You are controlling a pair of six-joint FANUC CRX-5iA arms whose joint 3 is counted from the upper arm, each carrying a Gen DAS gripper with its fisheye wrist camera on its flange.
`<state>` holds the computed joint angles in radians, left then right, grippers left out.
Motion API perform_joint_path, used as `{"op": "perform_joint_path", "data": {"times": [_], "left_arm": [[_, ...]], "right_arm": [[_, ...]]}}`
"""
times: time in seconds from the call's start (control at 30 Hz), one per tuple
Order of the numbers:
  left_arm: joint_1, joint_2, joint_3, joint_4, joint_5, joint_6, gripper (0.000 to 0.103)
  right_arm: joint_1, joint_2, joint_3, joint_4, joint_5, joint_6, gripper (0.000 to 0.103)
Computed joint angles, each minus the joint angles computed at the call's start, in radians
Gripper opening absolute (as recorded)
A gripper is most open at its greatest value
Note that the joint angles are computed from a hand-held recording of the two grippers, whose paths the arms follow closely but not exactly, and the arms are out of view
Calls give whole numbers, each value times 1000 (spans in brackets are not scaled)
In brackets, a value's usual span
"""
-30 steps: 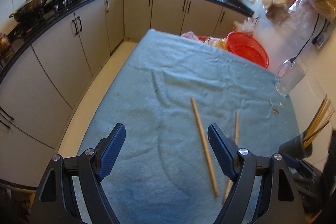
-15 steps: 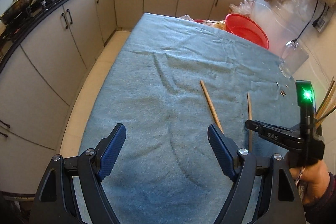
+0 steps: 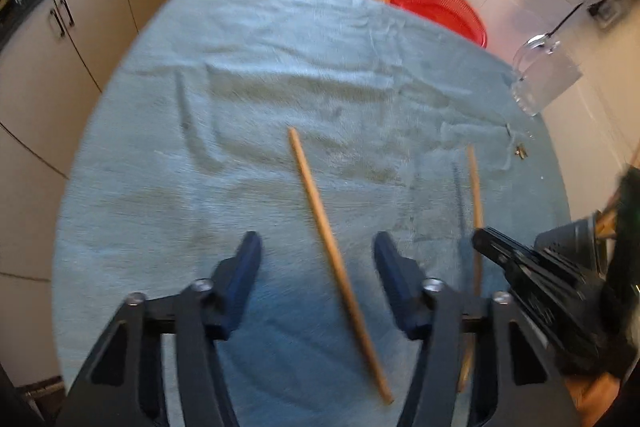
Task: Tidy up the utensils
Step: 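Grasp a chopstick with the left tool while the right tool grasps the other, lift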
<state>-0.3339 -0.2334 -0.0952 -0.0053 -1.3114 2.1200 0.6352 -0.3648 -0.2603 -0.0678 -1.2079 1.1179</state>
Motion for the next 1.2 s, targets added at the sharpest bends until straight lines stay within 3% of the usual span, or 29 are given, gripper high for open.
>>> {"op": "perform_joint_path", "data": {"times": [0.2, 0.4, 0.47, 0.53, 0.83, 1.2], "left_arm": [[-16, 113, 56, -16, -34, 50, 31], [-62, 178, 127, -98, -62, 91, 28], [-70, 191, 146, -123, -73, 99, 22], [-76, 199, 159, -147, -82, 107, 9], [-84, 133, 123, -162, -44, 123, 6], [-217, 51, 216, -324, -117, 224, 6]], "right_arm": [[-19, -36, -8, 0, -6, 22, 7], [-42, -49, -7, -10, -8, 45, 7], [-43, -55, -9, -6, -8, 47, 7], [-46, -57, -9, -6, -7, 52, 7], [-43, -75, 2, -8, -3, 75, 7], [-10, -133, 20, -2, 10, 76, 7]]}}
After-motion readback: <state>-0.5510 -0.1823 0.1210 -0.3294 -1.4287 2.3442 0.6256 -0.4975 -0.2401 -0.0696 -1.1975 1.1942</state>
